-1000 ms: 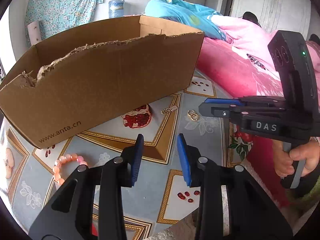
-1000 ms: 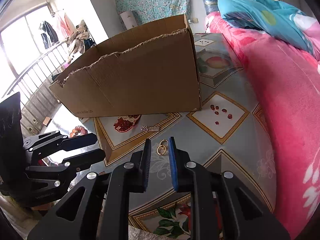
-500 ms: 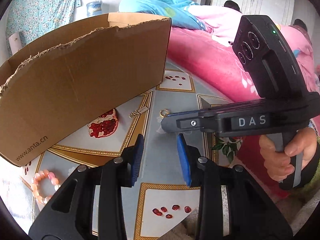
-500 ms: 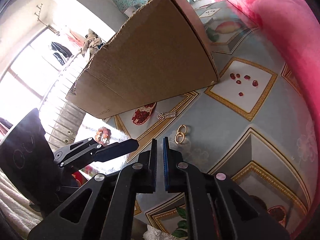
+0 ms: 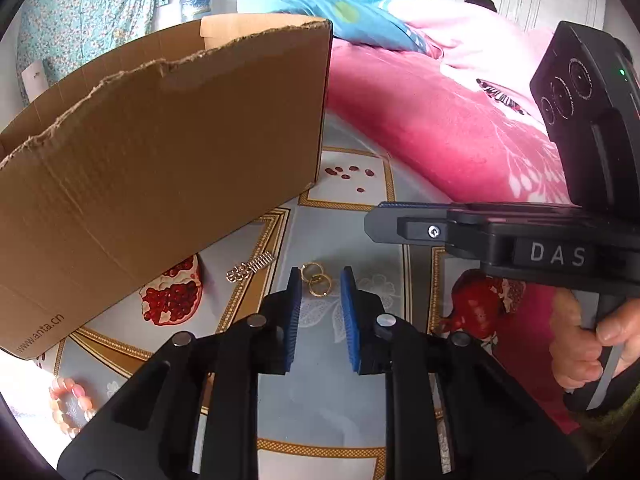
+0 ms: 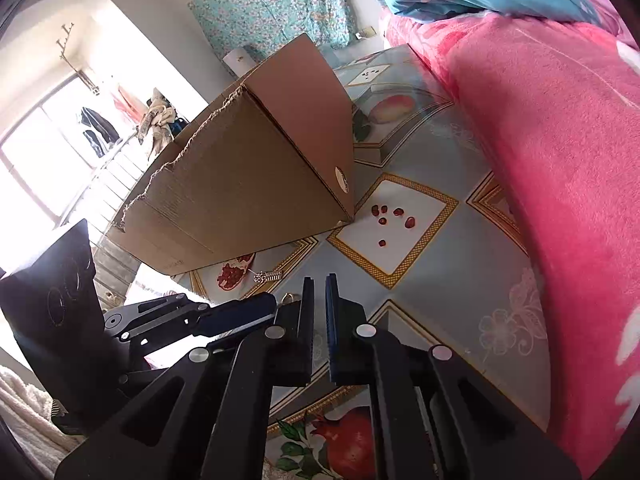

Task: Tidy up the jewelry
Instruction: 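Close the right gripper on the gold hoop earrings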

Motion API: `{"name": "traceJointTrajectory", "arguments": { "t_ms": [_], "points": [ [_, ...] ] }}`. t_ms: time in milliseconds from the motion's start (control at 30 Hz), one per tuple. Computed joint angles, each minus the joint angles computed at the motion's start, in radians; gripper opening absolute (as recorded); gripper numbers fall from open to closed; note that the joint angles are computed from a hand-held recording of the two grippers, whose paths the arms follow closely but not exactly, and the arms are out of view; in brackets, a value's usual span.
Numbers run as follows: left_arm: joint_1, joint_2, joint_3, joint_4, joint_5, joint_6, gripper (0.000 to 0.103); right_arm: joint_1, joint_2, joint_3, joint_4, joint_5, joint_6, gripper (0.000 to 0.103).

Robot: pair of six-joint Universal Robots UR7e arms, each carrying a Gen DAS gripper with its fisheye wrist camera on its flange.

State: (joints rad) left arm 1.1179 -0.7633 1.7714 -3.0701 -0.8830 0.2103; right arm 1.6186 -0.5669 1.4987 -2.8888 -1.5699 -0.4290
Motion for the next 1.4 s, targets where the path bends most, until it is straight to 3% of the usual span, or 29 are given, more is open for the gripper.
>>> {"name": "traceJointTrajectory", "arguments": {
  "t_ms": [200,500,833,1133,1267,1400],
  "points": [
    [-0.01,0.019,-0.011,-0.014,0.048,-0.012,0.011,-0.005,-0.002,0.008,-0.017,-0.007,-0.016,0.006],
    [0.003,-0.021,0.013,0.008,0.027,-0.039,0.01,-0.004,0.002,0.004,-0.025,-0.016,-0.006,0.006],
    [0.02,-0.099,0.099,-0.05,-0.005,-0.069,0.01,0.035,0.018,0.006,-0.032,-0.069,-0.062,0.006],
    [0.031,-0.127,0.133,-0.091,0.011,-0.086,0.01,0.107,0.088,-0.012,-0.103,-0.236,-0.269,0.007],
    [0.039,-0.133,0.138,-0.1,0.002,-0.083,0.01,0.13,0.112,-0.024,-0.135,-0.28,-0.407,0.007],
    [0.044,-0.138,0.142,-0.111,-0.007,-0.074,0.01,0.139,0.104,-0.041,-0.083,-0.291,-0.484,0.007]
  ]
}}
